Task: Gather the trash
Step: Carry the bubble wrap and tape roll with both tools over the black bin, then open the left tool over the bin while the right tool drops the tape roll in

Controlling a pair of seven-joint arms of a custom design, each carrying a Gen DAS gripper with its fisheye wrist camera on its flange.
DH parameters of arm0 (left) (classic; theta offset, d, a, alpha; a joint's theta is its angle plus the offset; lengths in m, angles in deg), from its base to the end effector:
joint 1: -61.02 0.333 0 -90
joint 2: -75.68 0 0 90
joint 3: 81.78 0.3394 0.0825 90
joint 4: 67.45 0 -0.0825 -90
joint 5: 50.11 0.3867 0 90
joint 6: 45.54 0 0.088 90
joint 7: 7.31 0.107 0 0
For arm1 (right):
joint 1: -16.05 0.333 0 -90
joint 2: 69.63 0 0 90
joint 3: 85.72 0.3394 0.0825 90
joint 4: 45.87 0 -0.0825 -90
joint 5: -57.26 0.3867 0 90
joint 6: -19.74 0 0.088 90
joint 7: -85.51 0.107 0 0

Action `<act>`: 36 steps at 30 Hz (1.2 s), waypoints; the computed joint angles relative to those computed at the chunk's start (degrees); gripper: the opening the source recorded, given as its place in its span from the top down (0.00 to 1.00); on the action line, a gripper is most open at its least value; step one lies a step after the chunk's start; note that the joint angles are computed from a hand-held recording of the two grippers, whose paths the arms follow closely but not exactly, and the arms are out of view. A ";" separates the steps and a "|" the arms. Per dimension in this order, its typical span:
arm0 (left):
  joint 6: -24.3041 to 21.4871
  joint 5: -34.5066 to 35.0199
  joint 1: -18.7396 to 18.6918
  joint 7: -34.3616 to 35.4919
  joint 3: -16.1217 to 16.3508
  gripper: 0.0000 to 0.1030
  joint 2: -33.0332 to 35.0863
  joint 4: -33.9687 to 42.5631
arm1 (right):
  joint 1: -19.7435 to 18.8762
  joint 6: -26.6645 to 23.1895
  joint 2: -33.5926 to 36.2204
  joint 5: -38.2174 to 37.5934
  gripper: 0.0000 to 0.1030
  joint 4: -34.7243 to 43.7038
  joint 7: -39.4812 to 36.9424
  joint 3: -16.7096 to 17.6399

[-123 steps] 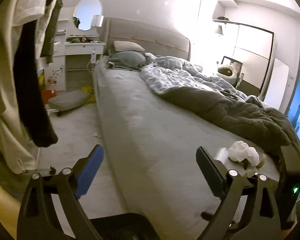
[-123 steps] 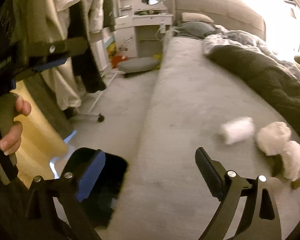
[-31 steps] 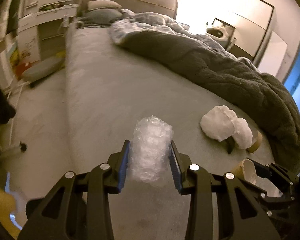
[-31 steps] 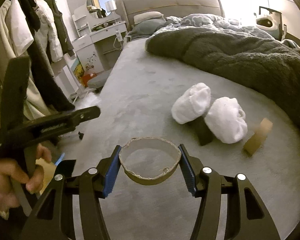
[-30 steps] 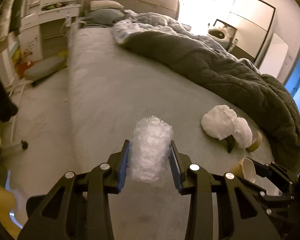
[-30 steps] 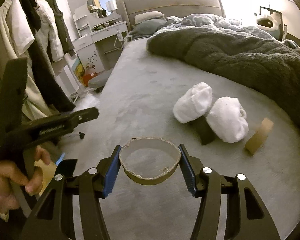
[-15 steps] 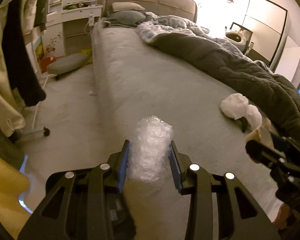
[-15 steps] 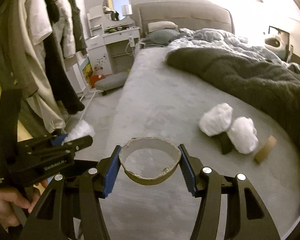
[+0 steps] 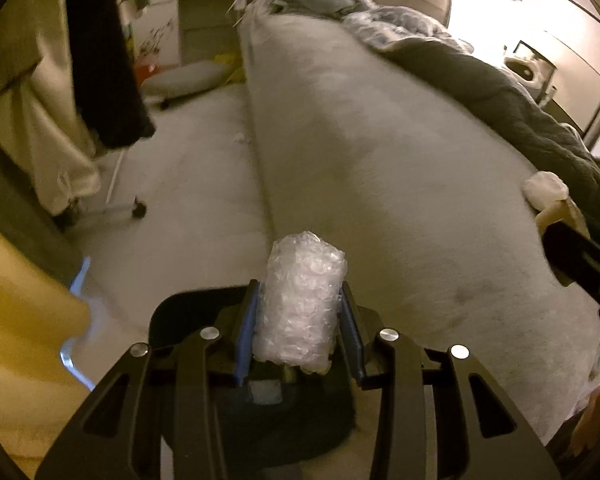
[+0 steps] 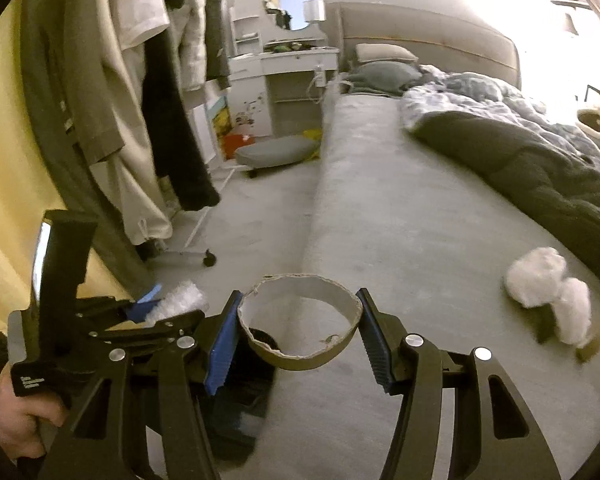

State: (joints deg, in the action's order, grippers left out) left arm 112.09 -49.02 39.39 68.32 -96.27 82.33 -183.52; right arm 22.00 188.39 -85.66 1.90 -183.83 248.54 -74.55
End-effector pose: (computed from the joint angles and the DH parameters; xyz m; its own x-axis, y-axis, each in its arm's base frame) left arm 0.5068 -0.3641 0.4858 -0.4137 -0.8971 0.1553 -0.7882 0.2675 -0.5542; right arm 0.4432 0.1989 0.5088 -0.0309 -0.9948 -0.0971 -0.6080 0.0958 -0.7881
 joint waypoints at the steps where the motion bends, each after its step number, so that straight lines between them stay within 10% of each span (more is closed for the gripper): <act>1: -0.49 -1.13 0.44 0.47 0.04 0.61 0.01 -0.20 | 0.08 0.00 0.60 -0.10 0.44 0.55 -0.09 0.23; 24: -17.11 -11.60 5.14 11.56 1.05 0.59 2.89 0.33 | 11.04 -2.29 15.08 2.78 0.44 12.82 -7.59 -4.33; 36: -16.39 -13.48 6.98 12.90 1.79 0.31 -0.08 -2.07 | 13.41 -2.01 19.43 12.91 0.44 14.81 -16.56 -5.97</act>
State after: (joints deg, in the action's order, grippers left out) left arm 95.70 -62.49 46.37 81.22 -94.48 82.25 -185.60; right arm 35.40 186.38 -66.23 14.81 -169.02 231.98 -80.53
